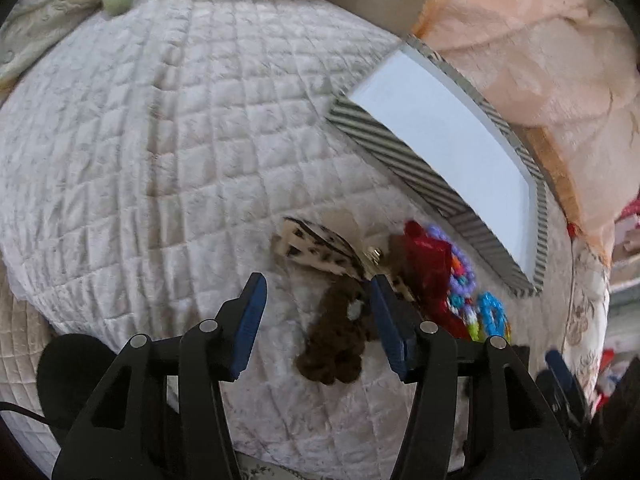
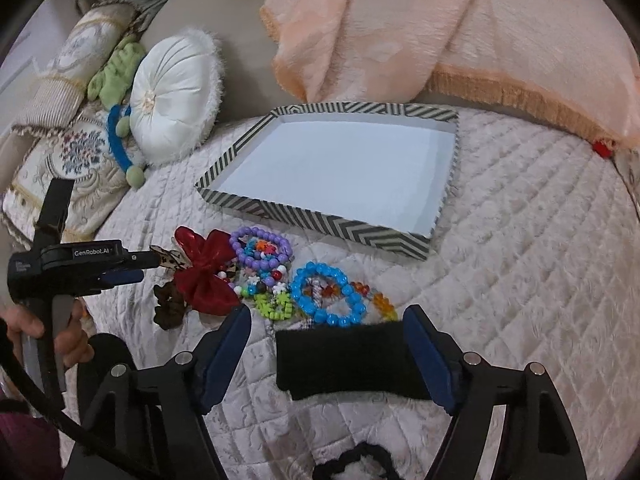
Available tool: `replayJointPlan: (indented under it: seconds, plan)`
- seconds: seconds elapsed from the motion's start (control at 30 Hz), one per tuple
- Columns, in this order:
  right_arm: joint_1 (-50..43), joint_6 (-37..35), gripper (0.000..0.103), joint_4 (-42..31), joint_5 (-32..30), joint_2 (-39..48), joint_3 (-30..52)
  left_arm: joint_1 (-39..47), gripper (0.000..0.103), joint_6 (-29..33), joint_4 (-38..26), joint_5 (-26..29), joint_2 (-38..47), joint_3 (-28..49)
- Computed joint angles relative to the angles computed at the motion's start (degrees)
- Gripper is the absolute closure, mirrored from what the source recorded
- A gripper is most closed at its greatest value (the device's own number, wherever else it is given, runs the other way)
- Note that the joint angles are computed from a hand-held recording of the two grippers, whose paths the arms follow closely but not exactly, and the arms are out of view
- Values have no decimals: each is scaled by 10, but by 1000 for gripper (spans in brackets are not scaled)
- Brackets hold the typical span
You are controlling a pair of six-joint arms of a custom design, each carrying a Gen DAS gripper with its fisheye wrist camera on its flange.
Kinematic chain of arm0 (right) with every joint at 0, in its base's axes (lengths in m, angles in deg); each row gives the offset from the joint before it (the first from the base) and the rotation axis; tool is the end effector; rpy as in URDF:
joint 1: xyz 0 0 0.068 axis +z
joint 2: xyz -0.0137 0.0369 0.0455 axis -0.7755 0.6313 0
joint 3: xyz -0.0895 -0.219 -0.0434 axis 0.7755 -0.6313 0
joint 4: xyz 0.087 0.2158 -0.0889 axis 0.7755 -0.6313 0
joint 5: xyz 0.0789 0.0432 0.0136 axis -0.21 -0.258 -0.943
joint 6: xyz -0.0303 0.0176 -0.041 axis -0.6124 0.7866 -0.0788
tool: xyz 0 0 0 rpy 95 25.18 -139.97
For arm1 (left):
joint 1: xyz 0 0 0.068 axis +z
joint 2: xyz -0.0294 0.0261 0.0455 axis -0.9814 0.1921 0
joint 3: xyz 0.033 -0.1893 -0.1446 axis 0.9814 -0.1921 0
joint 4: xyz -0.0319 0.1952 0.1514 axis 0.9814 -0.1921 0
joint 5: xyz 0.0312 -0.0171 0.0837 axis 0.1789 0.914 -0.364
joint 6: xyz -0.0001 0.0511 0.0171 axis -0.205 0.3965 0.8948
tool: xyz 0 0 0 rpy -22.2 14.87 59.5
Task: Organize jewelry
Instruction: 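Grasp the leopard bow with the left tool while the right tool grasps the blue bracelet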
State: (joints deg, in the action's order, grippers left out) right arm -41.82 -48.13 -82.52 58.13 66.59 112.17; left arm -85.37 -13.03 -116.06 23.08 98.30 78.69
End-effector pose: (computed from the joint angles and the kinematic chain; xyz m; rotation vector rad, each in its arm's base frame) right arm 0.1653 0.0374 0.3107 -0.3730 2.5146 0.4501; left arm 0.1695 -0.0234 0.2917 -0.5955 2.7187 -0.3489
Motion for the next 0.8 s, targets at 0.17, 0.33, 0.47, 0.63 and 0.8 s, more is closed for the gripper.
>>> replayJointPlan:
  seconds: [0.17, 0.33, 0.47, 0.63, 0.8]
  plan:
    - [11, -25, 47, 26, 6, 66, 9, -57, 50, 0, 3, -42, 7, -26]
    - [25, -59, 56, 40, 20, 146, 30, -81, 50, -9, 31, -73, 18, -56]
    - [36, -83, 64, 50, 24, 191, 37, -98, 50, -16, 52, -85, 22, -64]
    - [44, -111, 93, 68, 17, 189, 28, -125, 87, -9, 79, -91, 18, -78]
    - [-10, -111, 94, 42, -36, 166, 43, -95, 90, 17, 68, -55, -27, -69]
